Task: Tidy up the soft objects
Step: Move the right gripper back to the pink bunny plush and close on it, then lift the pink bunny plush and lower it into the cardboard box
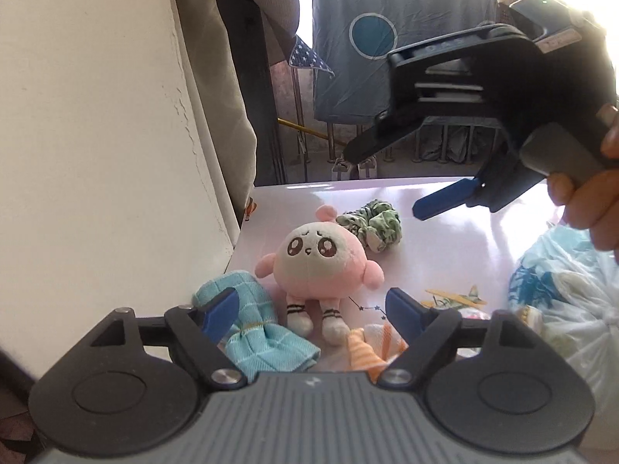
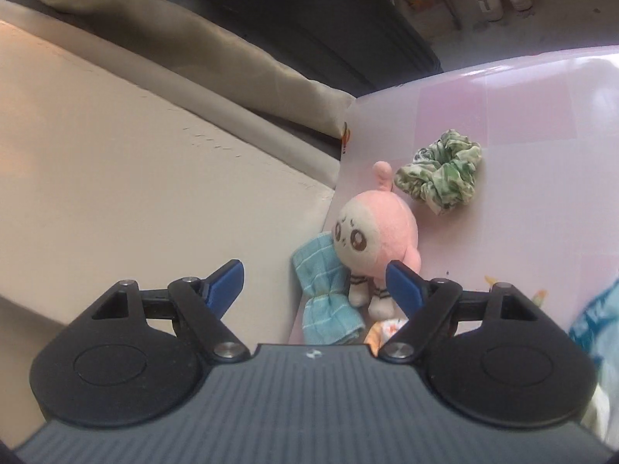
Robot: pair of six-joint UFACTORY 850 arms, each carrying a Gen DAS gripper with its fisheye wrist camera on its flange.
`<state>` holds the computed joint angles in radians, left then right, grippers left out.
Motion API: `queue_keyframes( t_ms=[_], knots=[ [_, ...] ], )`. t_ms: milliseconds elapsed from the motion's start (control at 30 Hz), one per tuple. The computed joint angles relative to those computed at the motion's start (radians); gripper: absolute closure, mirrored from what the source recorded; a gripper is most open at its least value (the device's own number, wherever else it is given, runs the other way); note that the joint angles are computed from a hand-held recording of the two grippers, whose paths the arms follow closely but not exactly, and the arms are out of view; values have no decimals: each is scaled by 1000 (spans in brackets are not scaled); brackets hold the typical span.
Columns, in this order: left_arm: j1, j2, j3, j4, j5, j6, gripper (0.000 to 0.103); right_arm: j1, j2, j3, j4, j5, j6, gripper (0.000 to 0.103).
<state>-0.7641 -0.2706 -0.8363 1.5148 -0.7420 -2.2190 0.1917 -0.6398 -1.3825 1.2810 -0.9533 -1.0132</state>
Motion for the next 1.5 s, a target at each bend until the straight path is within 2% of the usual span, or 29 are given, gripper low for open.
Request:
queue_keyframes(
  t_ms=[133,267,400,467,600,800,1033,1300,1500],
  knots=[
    [93,-66,-52,66,94,-16,19,49,-152,-173,-53,28,66,22],
    [152,-126,-108,54,168,19,20,74,-260,-283,-76,29,133,22],
    [175,-170,-144,13,219,55,21,87,-306,-316,-91,41,143,22],
    [178,-189,-164,-42,228,109,24,88,-322,-322,-87,26,144,30],
    [172,-215,-189,-92,210,141,28,83,-322,-305,-67,15,125,36],
    [159,-173,-167,-85,204,131,30,67,-265,-245,-47,22,115,42],
    [82,-64,-122,-95,132,127,30,34,-121,-113,-2,4,32,43],
    [-88,80,-76,-105,2,101,30,-48,109,94,66,-69,-73,48],
    [-235,98,-125,-121,-68,116,30,-172,292,279,74,-140,-126,48]
  ],
)
